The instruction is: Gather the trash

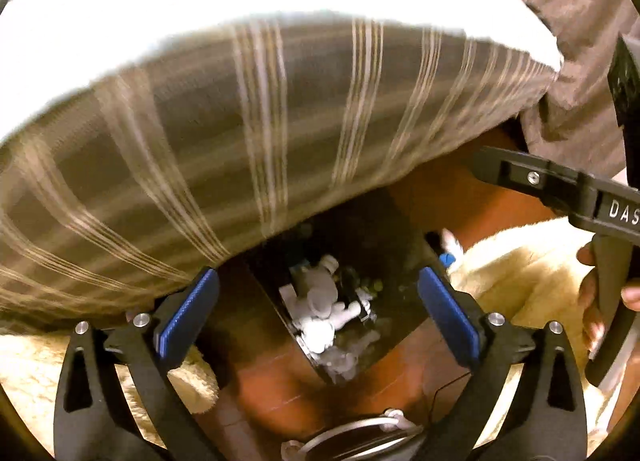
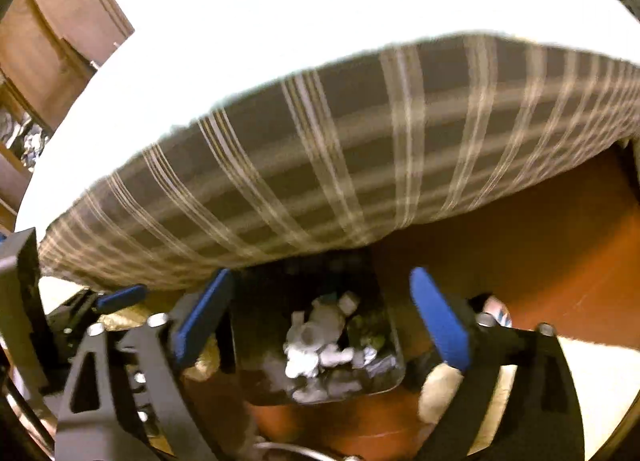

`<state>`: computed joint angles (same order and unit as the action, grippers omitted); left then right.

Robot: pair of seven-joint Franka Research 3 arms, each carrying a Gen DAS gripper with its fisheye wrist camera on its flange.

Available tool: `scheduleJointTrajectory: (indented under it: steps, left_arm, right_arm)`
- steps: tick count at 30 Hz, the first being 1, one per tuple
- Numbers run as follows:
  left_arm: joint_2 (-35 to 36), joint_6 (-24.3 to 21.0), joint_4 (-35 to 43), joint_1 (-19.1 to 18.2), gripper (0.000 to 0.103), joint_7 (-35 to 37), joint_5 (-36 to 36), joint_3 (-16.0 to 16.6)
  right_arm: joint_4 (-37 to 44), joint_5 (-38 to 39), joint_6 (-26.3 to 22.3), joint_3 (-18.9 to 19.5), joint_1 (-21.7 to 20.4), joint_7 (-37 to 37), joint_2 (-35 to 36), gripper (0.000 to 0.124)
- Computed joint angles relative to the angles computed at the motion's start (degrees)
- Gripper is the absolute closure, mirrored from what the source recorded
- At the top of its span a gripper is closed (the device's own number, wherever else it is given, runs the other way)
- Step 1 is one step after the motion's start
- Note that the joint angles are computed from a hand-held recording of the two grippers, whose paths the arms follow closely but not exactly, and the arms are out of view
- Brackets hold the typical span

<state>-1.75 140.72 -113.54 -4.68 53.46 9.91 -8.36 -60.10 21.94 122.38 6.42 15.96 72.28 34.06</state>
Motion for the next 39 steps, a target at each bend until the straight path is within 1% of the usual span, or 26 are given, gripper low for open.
scheduleJointTrajectory:
  steps: [2, 4, 6, 9, 10, 11, 13, 15, 18, 20, 22, 23, 26, 30, 32, 35, 39]
  left_arm:
    - [-1.57, -0.1, -0.03, 0.24, 0.008, -1.6, 1.74, 0.07]
    - [-3.67, -0.13, -0.26, 0.61, 0.008, -3.73, 4.42, 0.01]
    - [-4.28, -1.17, 1.36, 0.9, 0.008, -7.13, 8.88, -0.66]
    - [-5.19, -3.65, 4.7, 1.35, 0.008, -13.2, 16.37, -1.62]
    - [-5.88, -3.94, 4.94, 1.32, 0.008, -13.58, 16.96, -1.56]
    - [-6.25, -4.33, 5.5, 1.29, 0.008, -13.92, 17.52, -1.61]
    - [-6.63, -5.05, 7.2, 1.28, 0.008, -14.07, 19.02, -1.78]
    - [-7.07, -5.73, 8.63, 1.26, 0.008, -14.03, 20.83, -2.07]
    - [-6.77, -8.52, 11.9, 1.15, 0.008, -15.08, 25.98, -3.39]
    - [-6.56, -9.71, 13.08, 0.78, 0.008, -15.95, 27.69, -3.78]
    - [-6.54, -10.91, 14.48, 0.27, 0.008, -16.48, 27.95, -3.91]
    - [-6.66, -10.68, 14.58, 0.1, 0.008, -16.68, 27.93, -3.81]
    - [-6.8, -11.11, 15.72, -0.3, 0.008, -17.46, 28.47, -4.01]
    - [-8.96, -10.8, 14.59, -0.42, 0.008, -20.92, 31.29, -4.8]
    - [-9.88, -10.61, 14.08, -0.4, 0.008, -21.31, 31.92, -5.05]
    - [-10.53, -10.83, 13.89, -0.45, 0.008, -21.29, 32.77, -5.59]
    - [-11.26, -9.68, 13.11, -0.39, 0.008, -21.49, 32.76, -5.67]
  right_arm:
    - [-0.1, -0.02, 1.5, -0.28, -0.13, 0.23, -0.92, 0.024]
    - [-1.65, -0.16, 4.11, -0.68, -0.31, 0.3, -2.91, 0.024]
    - [-3.73, -0.09, 8.33, -0.84, -0.61, -0.55, -5.07, 0.024]
    - [-4.91, -0.27, 12.44, -0.97, -0.71, -1.06, -7.47, 0.024]
    - [-5.83, -0.71, 14.05, -1.16, -0.47, -1.05, -8.47, 0.024]
    - [-7.64, -1.74, 16.88, -1.7, 0.06, -0.7, -10.24, 0.024]
    - [-8.67, -4.08, 19.06, -2.64, 0.92, 1.2, -11.75, 0.024]
    - [-8.52, -5.0, 20.54, -2.85, 1.11, 2.93, -12.91, 0.024]
    - [-9.39, -5.42, 22.49, -2.52, 0.97, 3.36, -14.81, 0.024]
    - [-10.28, -6.4, 23.83, -2.6, 1.23, 3.4, -16.07, 0.024]
    - [-11.57, -8.32, 25.53, -3.0, 1.84, 3.89, -17.44, 0.024]
    - [-13.63, -8.97, 26.84, -2.97, 2.24, 4.24, -18.62, 0.024]
    - [-14.44, -8.91, 26.86, -2.58, 2.03, 4.26, -20.16, 0.024]
    - [-17.67, -8.02, 29.77, -2.31, 1.74, 4.45, -22.73, 0.024]
    - [-19.22, -6.94, 30.63, -2.03, 1.39, 3.61, -24.03, 0.024]
    - [-22.05, -7.8, 32.75, -2.23, 1.58, 3.9, -26.05, 0.024]
    - [-24.25, -6.52, 34.59, -1.89, 1.3, 2.47, -27.81, 0.024]
